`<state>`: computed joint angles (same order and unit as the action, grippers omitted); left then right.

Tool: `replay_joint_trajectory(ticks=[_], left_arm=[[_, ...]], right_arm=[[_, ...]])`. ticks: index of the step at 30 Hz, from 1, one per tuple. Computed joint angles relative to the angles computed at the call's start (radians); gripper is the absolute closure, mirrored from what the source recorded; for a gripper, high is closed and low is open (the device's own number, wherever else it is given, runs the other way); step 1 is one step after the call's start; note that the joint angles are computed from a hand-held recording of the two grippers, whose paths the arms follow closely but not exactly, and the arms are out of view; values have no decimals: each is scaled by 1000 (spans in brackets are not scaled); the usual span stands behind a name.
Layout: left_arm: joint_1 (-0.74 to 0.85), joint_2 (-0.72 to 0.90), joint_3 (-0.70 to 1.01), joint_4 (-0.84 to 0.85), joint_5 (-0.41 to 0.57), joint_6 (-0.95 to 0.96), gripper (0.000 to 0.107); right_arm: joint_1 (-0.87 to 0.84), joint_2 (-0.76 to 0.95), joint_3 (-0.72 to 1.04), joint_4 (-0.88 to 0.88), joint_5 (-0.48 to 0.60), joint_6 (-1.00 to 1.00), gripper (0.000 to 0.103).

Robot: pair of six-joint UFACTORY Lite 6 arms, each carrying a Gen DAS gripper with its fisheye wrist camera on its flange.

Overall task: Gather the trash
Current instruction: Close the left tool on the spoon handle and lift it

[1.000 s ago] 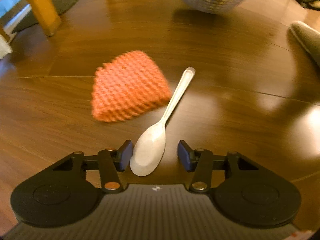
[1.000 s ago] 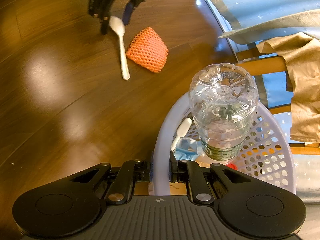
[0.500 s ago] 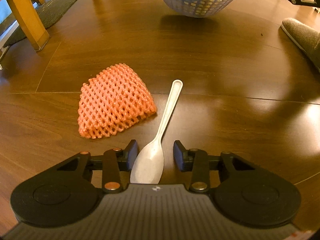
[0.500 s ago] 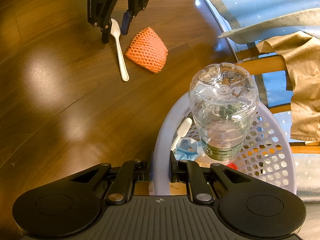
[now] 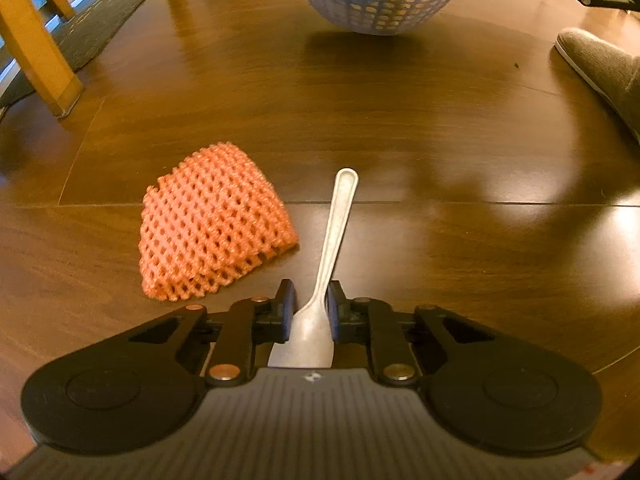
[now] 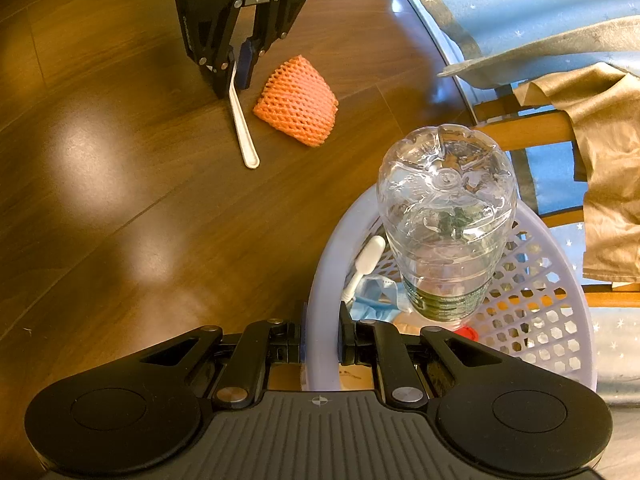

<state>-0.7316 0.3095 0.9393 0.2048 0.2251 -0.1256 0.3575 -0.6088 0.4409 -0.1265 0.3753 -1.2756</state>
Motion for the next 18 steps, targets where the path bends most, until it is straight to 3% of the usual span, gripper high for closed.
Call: replay_joint_trajectory(ticks=[5,18], left_arm=[[-29,16,23,21,12,-39,102],[-68,-81,-11,152,84,-257,102]], right_arm=[[-2,1,1,10,2,-5,93],[-11,11,8,24,0,-17,93]])
